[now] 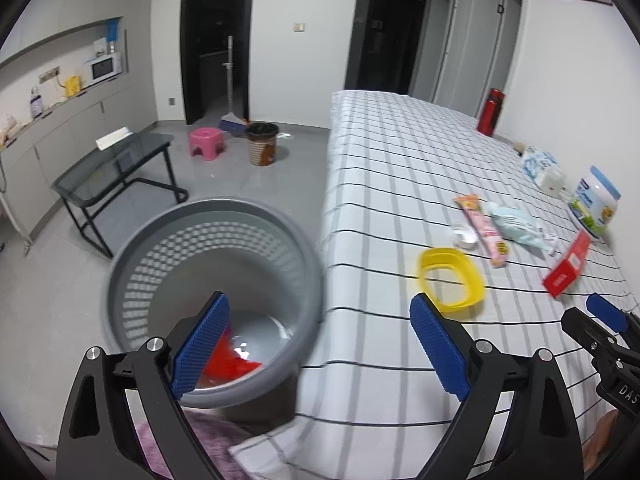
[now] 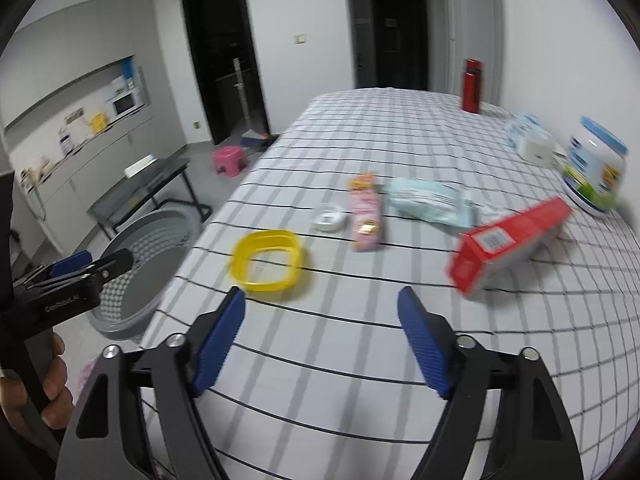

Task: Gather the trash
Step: 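Move both tools back over the table, then grasp the red toothpaste box with the right gripper while the left grasps the yellow lid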

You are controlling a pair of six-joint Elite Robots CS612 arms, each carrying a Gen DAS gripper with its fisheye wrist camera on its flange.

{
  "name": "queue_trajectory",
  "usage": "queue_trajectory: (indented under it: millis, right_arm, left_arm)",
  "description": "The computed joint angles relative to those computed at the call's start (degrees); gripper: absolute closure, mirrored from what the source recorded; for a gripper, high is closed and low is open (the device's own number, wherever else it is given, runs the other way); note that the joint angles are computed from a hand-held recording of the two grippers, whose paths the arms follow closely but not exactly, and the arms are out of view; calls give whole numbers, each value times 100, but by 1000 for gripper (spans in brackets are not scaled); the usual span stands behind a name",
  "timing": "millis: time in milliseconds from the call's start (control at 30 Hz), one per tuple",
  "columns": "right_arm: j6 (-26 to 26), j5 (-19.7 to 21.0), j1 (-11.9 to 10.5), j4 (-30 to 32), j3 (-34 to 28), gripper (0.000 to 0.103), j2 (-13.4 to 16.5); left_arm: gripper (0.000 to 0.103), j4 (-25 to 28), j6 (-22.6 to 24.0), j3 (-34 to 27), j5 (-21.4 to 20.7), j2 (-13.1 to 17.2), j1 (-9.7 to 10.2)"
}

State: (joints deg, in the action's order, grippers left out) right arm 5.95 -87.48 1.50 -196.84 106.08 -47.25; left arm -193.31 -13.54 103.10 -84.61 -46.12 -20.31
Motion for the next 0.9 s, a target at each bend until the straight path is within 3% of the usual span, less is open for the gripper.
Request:
queue_trajectory:
  millis: [300,500,633,900]
  right_arm:
    - [419,-324,-326,-44,197,26,-33]
    - [833,-336,-507,86,164,26,-22]
    - [1060,-409,-565,230,16,26,38]
    - [1453,-581,-561,706,-377,26,174]
  left_arm:
    - [10,130,0,-180,5,82,-294]
    - [9,217,46,-331,24,152,-420]
    - [8,335,25,-434,-23,204,-457]
    - [8,425,141,-546,293,298,-543]
